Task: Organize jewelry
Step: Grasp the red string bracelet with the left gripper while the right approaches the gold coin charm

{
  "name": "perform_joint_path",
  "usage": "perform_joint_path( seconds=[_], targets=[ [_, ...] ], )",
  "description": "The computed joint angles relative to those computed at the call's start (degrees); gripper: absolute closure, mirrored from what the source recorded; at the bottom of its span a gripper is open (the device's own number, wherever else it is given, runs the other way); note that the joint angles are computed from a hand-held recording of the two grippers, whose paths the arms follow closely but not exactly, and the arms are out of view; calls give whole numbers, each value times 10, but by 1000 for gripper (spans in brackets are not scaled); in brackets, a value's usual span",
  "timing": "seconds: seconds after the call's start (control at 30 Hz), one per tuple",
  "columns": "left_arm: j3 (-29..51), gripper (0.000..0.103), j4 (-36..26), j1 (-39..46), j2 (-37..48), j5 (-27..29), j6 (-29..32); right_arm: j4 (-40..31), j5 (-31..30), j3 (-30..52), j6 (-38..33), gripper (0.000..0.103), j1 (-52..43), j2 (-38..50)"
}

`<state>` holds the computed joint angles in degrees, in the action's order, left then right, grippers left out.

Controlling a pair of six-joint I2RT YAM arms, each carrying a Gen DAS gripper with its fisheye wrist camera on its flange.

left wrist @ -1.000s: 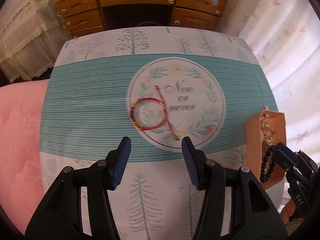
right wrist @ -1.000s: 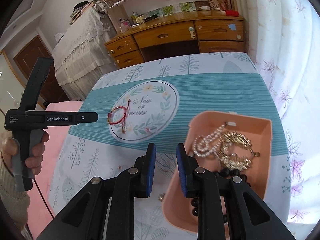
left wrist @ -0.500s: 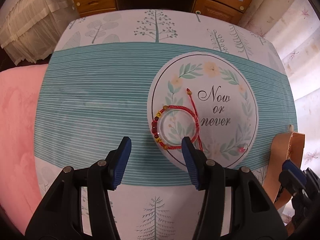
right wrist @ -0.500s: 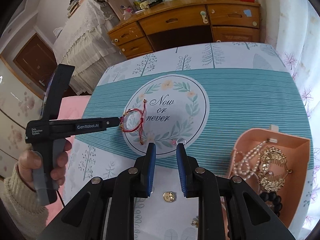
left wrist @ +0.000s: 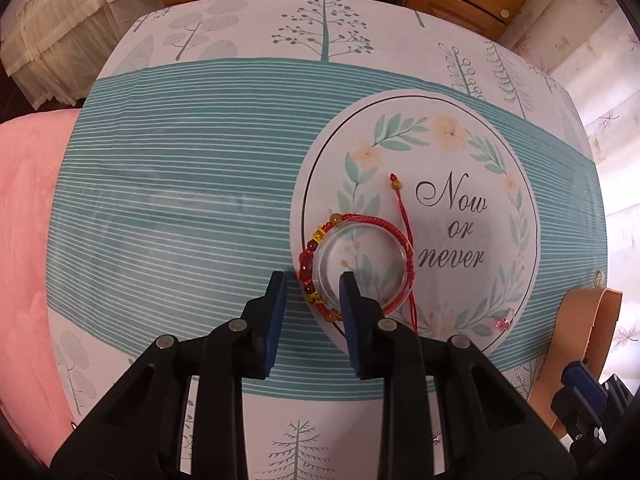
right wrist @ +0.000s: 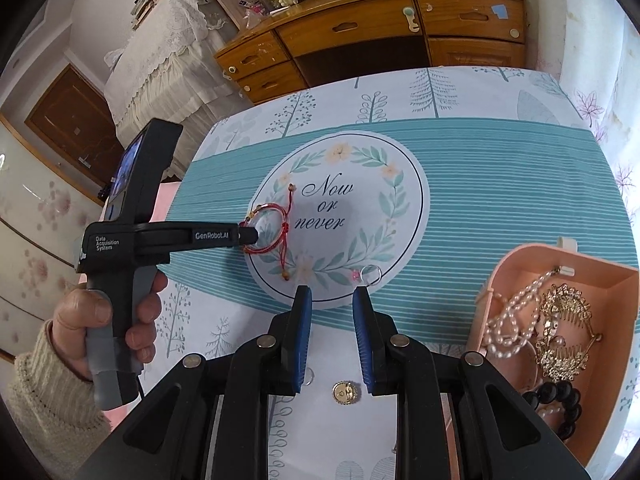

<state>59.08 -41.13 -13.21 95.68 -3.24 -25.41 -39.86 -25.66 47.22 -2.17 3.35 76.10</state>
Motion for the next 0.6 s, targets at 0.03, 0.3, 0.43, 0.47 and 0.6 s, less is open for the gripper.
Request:
perform_joint_path(
  seconds=[0.03, 0.3, 0.43, 0.47, 0.6],
  targets=[
    [0, 82, 2, -3, 2, -4, -1, 1, -1, -3, -1, 82, -1, -1],
    [-38, 94, 28, -9, -27, -15, -10, -22, -6, -16, -32, 82, -2, -9],
    [-91, 94, 28, -16, -100, -19, -8, -46, -1, -29, -70, 82, 5, -24],
    [-102, 94, 25, -19, -119, -19, -7, -48, 0, -34, -79, 82, 8, -28],
    [-148, 94, -10, -30, -223, -10, 1, -59, 10, -59, -120, 82, 17, -47]
  ],
)
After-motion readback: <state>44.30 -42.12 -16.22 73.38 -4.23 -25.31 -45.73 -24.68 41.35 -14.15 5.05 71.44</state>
